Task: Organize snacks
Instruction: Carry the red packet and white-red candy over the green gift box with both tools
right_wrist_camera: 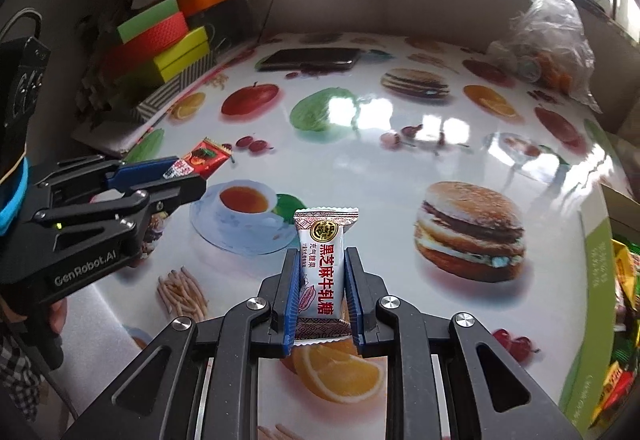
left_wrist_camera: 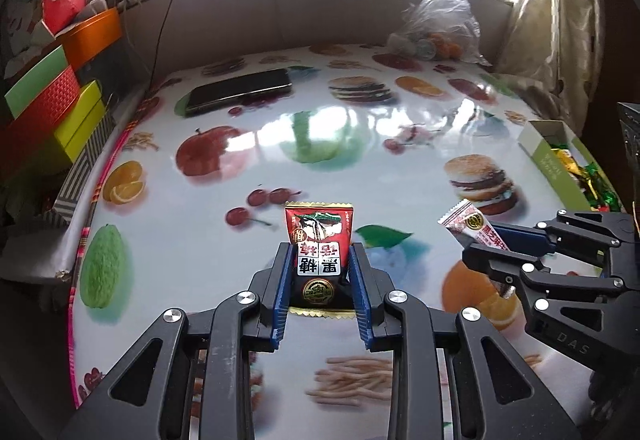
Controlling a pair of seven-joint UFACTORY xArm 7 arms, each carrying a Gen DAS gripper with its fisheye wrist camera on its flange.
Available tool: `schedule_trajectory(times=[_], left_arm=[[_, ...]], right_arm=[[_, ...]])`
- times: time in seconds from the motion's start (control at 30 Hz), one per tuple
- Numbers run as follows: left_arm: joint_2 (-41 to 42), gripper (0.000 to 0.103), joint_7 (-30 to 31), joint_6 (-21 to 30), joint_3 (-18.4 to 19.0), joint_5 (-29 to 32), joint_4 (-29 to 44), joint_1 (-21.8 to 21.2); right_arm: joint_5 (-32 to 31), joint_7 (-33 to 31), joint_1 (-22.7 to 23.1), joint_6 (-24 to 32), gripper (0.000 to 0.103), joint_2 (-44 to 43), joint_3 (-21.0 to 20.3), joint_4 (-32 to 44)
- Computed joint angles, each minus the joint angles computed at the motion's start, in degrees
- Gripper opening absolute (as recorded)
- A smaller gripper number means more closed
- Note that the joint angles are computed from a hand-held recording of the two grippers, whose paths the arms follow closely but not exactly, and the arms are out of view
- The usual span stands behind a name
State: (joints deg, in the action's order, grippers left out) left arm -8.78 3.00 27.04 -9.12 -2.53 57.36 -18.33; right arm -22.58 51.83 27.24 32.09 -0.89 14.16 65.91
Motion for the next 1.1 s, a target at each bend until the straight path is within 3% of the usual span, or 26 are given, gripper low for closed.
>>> schedule_trajectory(times=[0.33, 1.1], left_arm=[[-0.38, 0.029, -0.82, -0.26, -1.46, -0.38, 0.98, -2.21], [3.83, 0.029, -0.35, 0.74, -3.68, -1.83, 8.25, -6.70]], right_arm=[[-1.21, 3.28, -2.13, 1.88, 0.020, -6.59, 1.17, -4.59], [2.40, 6.37, -9.21, 7.16, 0.020, -22.66, 5.05, -14.92]])
